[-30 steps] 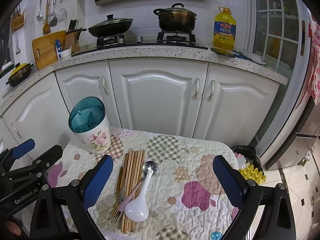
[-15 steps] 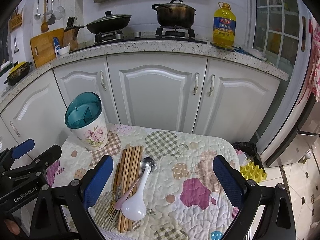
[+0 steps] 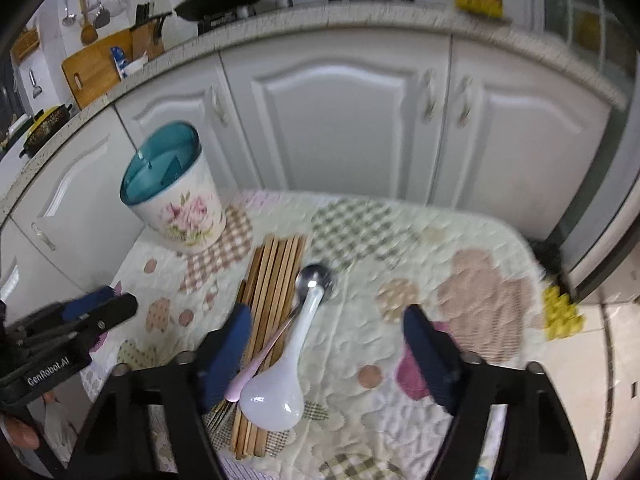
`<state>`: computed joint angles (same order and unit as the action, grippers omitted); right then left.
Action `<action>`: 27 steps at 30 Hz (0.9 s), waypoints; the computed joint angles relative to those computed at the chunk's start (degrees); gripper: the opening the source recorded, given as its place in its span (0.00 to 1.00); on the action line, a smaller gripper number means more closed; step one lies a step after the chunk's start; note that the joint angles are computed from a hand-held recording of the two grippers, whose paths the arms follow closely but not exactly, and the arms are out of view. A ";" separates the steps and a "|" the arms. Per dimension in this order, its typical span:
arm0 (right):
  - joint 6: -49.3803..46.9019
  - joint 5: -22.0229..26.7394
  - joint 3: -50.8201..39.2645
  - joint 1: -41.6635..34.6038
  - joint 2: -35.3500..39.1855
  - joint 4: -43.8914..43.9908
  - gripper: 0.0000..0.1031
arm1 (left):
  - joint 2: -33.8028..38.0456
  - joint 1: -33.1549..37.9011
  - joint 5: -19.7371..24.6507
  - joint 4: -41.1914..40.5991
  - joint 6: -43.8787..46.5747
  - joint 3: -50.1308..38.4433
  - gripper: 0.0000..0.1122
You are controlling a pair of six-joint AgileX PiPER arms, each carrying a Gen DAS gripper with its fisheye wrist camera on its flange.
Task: Organize utensils
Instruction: 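Move the left tool to the gold fork while the right tool reaches the metal spoon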
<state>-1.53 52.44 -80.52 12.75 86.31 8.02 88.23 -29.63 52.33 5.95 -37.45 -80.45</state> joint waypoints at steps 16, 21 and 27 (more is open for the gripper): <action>-4.80 2.66 -5.14 -4.35 11.81 7.93 0.55 | 17.07 3.79 2.16 -10.73 13.89 -11.44 0.17; -4.92 3.83 -7.11 -4.58 13.91 7.94 0.55 | 19.71 2.76 3.44 -8.29 13.07 -15.27 0.17; -5.31 4.56 -9.70 -4.79 16.70 7.92 0.55 | 21.67 3.26 4.76 -8.75 13.32 -18.00 0.17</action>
